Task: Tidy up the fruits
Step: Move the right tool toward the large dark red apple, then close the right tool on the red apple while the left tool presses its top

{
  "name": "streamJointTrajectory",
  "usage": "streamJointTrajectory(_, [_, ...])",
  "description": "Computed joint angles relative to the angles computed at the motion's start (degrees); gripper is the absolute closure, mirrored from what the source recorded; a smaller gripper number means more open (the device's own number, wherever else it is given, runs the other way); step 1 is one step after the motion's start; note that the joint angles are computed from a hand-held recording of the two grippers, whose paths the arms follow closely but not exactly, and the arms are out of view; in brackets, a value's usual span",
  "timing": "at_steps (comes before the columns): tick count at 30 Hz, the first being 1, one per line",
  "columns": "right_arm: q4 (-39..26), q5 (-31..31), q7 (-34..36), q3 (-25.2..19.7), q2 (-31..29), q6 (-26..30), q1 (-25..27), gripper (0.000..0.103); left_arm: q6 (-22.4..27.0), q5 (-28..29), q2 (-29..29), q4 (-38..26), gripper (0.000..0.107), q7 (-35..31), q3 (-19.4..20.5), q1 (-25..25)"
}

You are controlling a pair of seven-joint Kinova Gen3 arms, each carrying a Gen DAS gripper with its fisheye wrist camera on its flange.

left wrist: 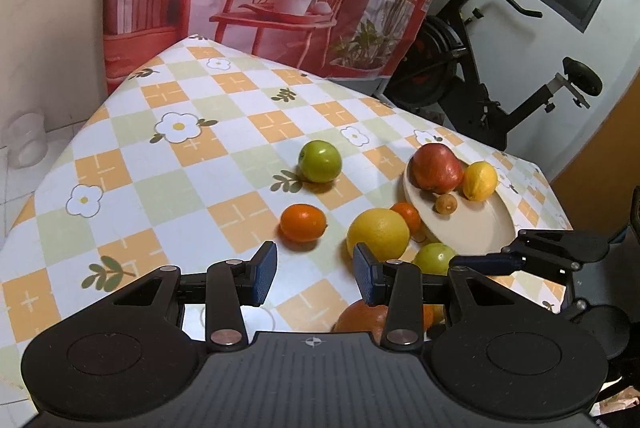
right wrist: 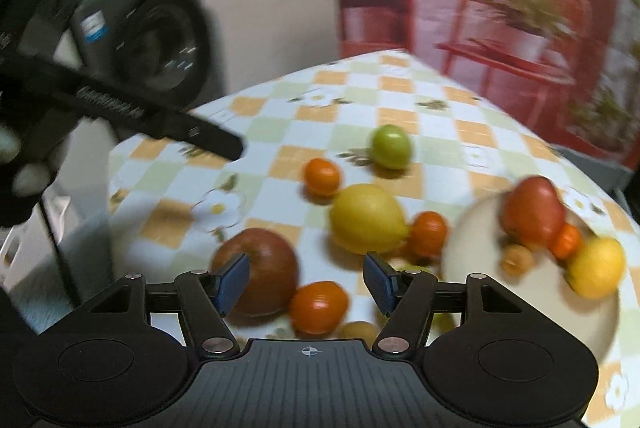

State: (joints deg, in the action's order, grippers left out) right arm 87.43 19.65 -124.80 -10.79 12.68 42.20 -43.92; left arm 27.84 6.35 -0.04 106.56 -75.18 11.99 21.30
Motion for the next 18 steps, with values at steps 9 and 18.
streamJointTrajectory(9, [-4.7,-9.4,13.6,-2.0,4.3,2.1,2.5,0.041,-0.3,2.9,-0.5,1.2,0.064,-1.7,-0.6,-0.9])
streamJointTrajectory(18, [-9.1,-11.4,17.7,-0.1,8.4,5.9,1.0,0.038,-0.7,7.6,-0.2,1.6,0.064,-5.7,-1.1,-1.6])
